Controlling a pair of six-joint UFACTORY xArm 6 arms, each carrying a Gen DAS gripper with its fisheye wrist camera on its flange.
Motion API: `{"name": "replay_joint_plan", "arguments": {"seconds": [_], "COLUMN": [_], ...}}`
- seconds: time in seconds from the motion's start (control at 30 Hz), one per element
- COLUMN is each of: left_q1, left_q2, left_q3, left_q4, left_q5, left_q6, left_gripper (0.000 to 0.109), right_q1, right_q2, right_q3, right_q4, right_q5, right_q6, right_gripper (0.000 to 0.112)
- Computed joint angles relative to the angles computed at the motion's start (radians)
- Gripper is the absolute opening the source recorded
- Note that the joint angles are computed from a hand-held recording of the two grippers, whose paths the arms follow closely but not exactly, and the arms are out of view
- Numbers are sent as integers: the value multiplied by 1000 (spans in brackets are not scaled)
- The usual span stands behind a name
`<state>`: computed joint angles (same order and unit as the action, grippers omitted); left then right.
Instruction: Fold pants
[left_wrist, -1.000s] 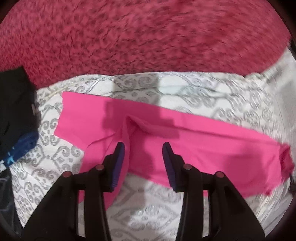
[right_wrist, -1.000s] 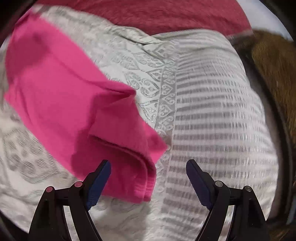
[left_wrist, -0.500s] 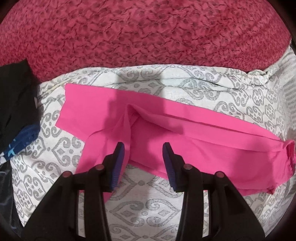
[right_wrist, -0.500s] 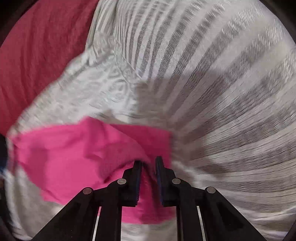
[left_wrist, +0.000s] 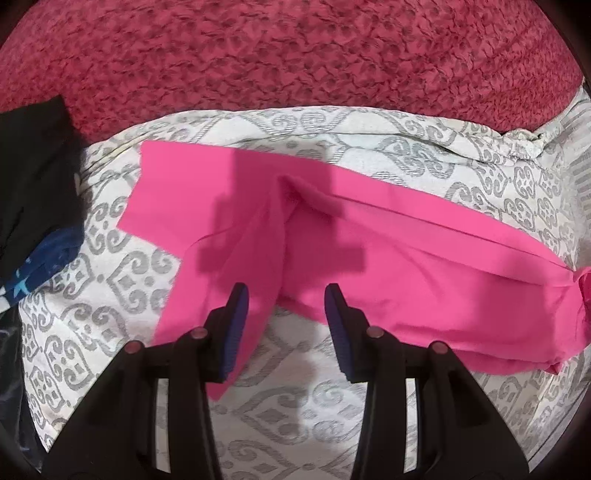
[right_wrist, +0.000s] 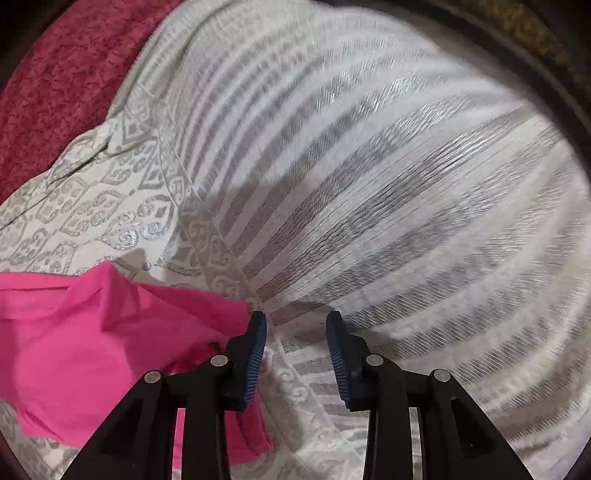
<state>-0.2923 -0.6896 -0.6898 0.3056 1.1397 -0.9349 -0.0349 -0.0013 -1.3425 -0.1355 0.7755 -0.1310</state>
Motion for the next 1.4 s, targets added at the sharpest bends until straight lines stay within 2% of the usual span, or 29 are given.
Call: {"name": "replay_joint_plan", "arguments": {"seconds": [0.1,0.17,0.23,0.37,0.43,0.53,0.57,0.63,0.67,0.73,0.87,0.97,1.03,1.1,1.17,1.2,1.27,1.4], "left_q1": [-6,5,16,28,27,-28,-72,-116,-132,-206,-283,-348,-356,-315,-290,-286,-259,-40], "left_q2": [-116,-225,-316,-416,-460,-519,-552,-597,-597,-579,-572,-544,-516,-489,-452,-430,-433,-516], "left_q3": [57,109,154,220,262,324,353,394,400,406,415,426,430,436,435,430,422,383], "left_q4": [61,106,146,170,144,147,170,182,190,247,298,391,419,392,386,396,382,245], "left_q5": [61,114,158,215,200,201,218,220,217,229,189,164,134,55,27,27,16,-81], "left_q6": [-43,-65,-69,-11,32,54,42,45,50,45,84,79,86,149,177,178,192,295], "left_gripper": [44,48,57,58,58,58,58,58,58,58,58,58,53,27,20,8,7,7], "right_q1": [22,58,123,306,424,579,653,755,812,856,865,843,823,807,791,782,773,763], "right_q2": [-136,-264,-375,-484,-452,-360,-317,-247,-195,-110,39,65,65,64,56,52,43,25], "right_q3": [141,259,348,419,367,284,253,202,156,71,-100,-127,-120,-109,-93,-85,-73,-52], "right_q4": [-10,34,119,254,426,541,526,457,400,363,356,359,344,334,344,351,347,342], "right_q5": [-109,-163,-176,-124,-20,26,-2,-53,-75,-60,10,41,50,56,63,66,63,42], "right_q6": [-39,-131,-271,-425,-484,-463,-438,-406,-377,-352,-300,-254,-216,-183,-167,-165,-157,-158], "right_gripper": [43,54,62,64,64,61,53,47,47,47,47,48,48,48,48,48,48,48]}}
